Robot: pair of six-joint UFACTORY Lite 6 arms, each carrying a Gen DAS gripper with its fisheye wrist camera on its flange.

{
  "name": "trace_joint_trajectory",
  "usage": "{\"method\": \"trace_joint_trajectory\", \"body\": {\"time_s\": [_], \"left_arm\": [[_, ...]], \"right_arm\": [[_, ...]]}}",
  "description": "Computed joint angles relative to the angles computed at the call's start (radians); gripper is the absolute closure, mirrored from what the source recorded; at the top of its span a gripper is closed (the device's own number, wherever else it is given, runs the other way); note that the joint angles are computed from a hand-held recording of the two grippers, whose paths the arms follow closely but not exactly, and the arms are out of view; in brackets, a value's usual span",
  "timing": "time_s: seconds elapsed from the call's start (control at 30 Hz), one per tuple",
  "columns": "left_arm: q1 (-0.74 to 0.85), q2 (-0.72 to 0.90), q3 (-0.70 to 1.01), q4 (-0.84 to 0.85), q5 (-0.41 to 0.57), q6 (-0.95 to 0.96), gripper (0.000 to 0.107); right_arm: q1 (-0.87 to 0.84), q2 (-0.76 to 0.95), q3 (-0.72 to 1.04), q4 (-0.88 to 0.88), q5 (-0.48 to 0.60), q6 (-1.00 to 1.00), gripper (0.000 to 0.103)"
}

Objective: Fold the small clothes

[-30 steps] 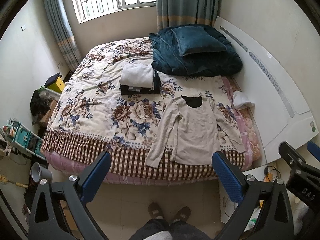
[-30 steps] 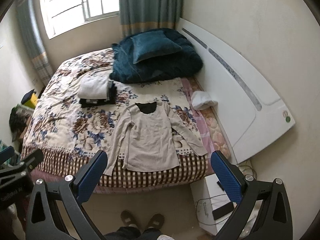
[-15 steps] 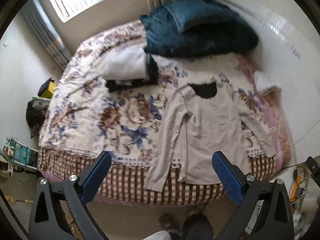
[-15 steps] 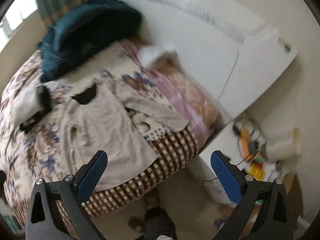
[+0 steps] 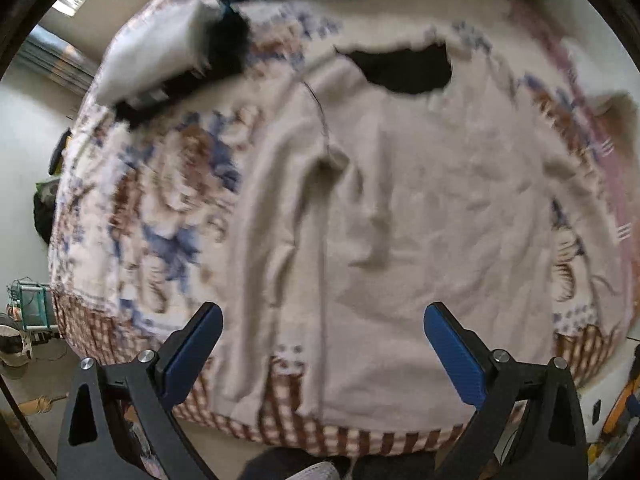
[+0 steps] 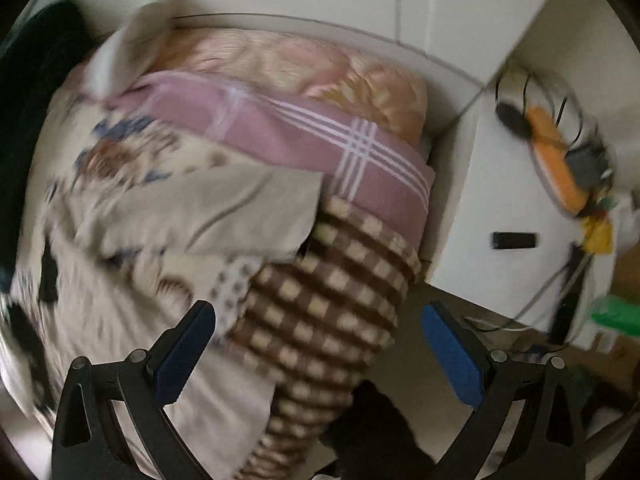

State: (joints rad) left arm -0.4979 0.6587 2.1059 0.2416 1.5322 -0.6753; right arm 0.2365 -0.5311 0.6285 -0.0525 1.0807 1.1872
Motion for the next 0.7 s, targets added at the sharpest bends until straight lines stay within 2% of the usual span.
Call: {"method": "trace_joint_trajectory", "body": {"time_s": [0.1,0.2,0.27,0.33,0.37,0.4,0.43,0.47,0.5,0.6,0.7], "left_arm": [[0.003,0.094,-0.014,-0.019,-0.059,-0.009,0.004],[0.016,0.213,0.051,-0.037,-0.082,-0.005,0.004],[0.026,0.306,0.144,-0.035,-0.074,0.009,0.004],[0.037,0.384,0.229,-0.03,-0.062,0.022,0.004],[0.039,0.426,0.286,-0.025,-0.047,0.026,0.004],[0.046,0.465,0.34,-0.024,-0.034,0.033,0.004],[0.053,0.49,0.375,-0.023,-0.029,0.041,0.004],[0.059,0.5,0.388,-0.021,-0.035,0.047,0.004],[0.068,0.512,0.408,-0.021,-0.034,0.056,0.004],[0.091,0.506,0.409,-0.025,-0.046,0.072,0.004],[0.124,0.361,0.201,-0.028,-0.143,0.077,0.004]], "right_arm": [[-0.179,0.004,-0.138,0.059,-0.18,-0.107,0.0],[-0.292,0.106,-0.209,0.126,-0.374,-0.184,0.005],[-0.328,0.207,-0.229,0.179,-0.513,-0.216,0.015],[-0.318,0.312,-0.215,0.187,-0.621,-0.198,0.038],[-0.296,0.358,-0.195,0.152,-0.655,-0.144,0.045],[-0.262,0.389,-0.17,0.075,-0.666,-0.048,0.061],[-0.222,0.407,-0.142,-0.001,-0.662,0.047,0.082],[-0.184,0.428,-0.105,-0.077,-0.64,0.128,0.093],[-0.149,0.441,-0.068,-0.127,-0.618,0.177,0.097],[-0.036,0.456,0.066,-0.253,-0.513,0.279,0.097],[0.089,0.513,0.268,-0.317,-0.399,0.301,0.097]]}}
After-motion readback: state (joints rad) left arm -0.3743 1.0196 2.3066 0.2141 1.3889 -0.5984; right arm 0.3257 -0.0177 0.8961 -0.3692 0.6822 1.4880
